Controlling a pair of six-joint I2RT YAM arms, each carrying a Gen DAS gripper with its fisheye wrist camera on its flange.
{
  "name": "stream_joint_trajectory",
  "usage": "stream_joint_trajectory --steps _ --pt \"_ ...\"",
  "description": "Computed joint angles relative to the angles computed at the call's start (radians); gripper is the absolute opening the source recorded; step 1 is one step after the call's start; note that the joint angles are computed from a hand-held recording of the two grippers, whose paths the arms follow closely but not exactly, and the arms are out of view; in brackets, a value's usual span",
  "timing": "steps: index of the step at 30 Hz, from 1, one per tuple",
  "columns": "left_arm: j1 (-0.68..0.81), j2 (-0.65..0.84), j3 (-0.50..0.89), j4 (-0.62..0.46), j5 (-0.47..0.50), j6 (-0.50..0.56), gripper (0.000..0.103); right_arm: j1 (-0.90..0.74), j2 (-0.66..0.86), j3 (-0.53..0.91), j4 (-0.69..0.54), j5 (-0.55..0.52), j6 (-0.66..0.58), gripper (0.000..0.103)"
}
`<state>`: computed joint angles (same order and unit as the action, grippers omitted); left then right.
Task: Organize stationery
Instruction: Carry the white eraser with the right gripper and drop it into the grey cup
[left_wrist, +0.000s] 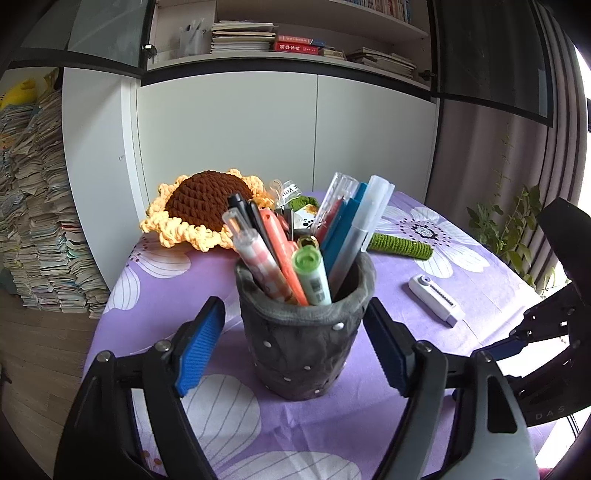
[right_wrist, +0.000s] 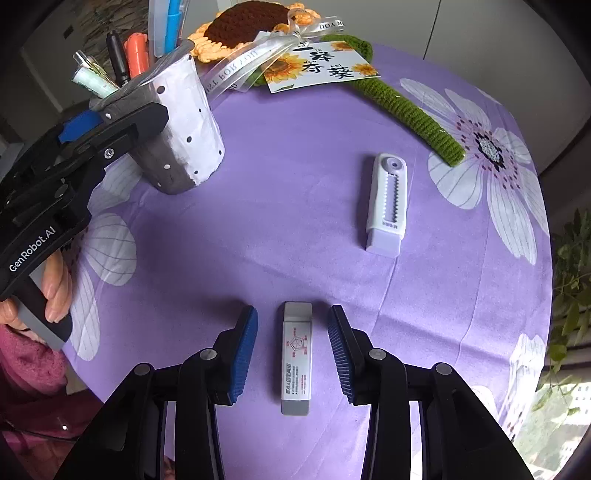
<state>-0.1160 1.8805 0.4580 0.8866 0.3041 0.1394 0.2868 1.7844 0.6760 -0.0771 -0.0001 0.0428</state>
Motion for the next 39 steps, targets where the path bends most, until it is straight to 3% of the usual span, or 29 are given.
stream_joint_trajectory --steps 2,5,11,20,28,32,39 --pt "0.004 -0.002 0.001 0.002 0.001 -0.003 0.076 0.009 0.006 0.005 0.009 -0.001 0.003 0.038" --pt "0.011 -0.007 -0.006 0.013 0.022 -0.006 0.066 0.016 -0.003 -0.012 0.031 0.019 0.013 0.018" --pt "-0.010 -0.009 -0.019 0.028 0.006 0.026 0.066 -0.026 -0.087 -0.064 0.053 -0.030 0.003 0.017" --pt "-0.005 -0.008 -0.016 0.024 0.012 0.026 0.066 -0.062 -0.373 -0.143 0.031 -0.126 0.057 0.017" --pt "-0.005 -0.008 -0.016 0.024 0.012 0.025 0.066 -0.029 -0.496 -0.040 0.011 -0.172 0.061 0.017" --pt "-0.005 -0.008 -0.016 0.024 0.012 0.025 0.066 0.032 -0.466 0.035 0.017 -0.171 0.052 0.017" --pt "-0.007 -0.006 -0.005 0.004 0.022 0.025 0.067 0.115 -0.234 0.175 0.015 -0.097 0.036 0.017"
